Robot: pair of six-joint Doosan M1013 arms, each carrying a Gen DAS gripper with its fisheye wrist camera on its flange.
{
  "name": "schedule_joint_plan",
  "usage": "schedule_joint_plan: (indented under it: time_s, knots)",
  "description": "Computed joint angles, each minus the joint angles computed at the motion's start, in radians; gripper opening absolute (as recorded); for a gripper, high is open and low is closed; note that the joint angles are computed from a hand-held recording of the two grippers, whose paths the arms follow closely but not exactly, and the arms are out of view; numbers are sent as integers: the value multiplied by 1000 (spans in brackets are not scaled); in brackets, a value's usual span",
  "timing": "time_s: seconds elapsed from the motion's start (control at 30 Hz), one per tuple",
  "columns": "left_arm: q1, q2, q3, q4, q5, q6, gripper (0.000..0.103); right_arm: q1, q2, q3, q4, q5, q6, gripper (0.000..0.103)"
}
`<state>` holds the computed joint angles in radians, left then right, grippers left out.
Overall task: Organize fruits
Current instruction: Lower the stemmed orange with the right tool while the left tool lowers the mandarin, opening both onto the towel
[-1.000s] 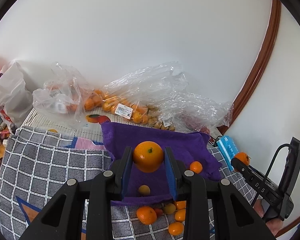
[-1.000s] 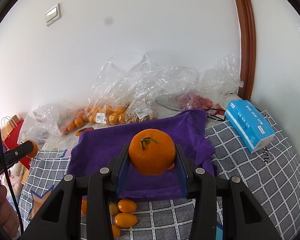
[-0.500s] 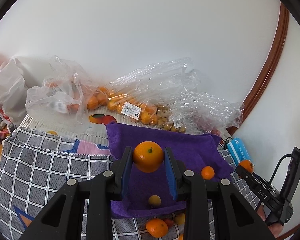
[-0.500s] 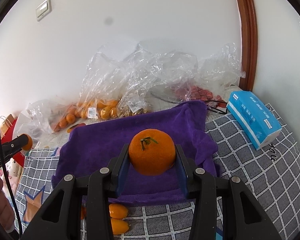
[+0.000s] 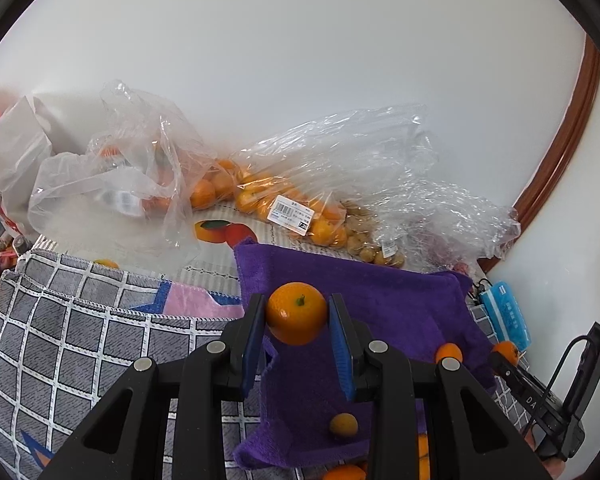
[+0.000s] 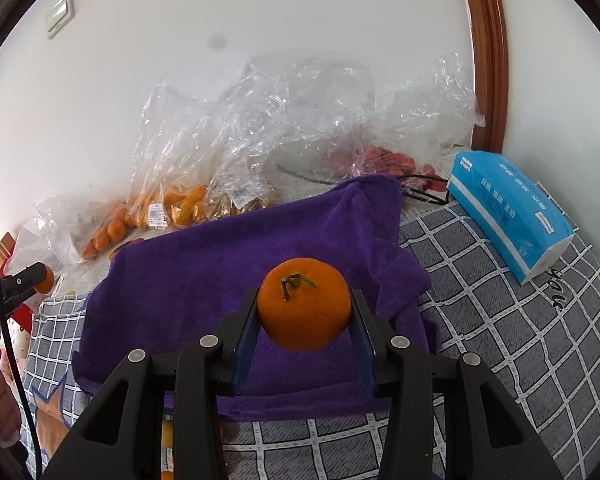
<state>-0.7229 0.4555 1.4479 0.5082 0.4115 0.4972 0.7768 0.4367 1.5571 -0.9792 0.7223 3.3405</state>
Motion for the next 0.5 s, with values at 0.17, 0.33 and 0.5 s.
schedule_joint_plan:
  time_s: [0.17, 0.33, 0.5]
  knots:
    - [8, 28, -29, -82, 12, 71, 30, -14, 13, 8, 31, -33, -7, 43]
    - [4, 67, -73, -142, 46, 151, 30, -22, 28, 10, 71, -46, -42, 43]
    - [-4, 100, -108, -183, 87, 212, 30, -31, 31, 20, 93, -68, -53, 43]
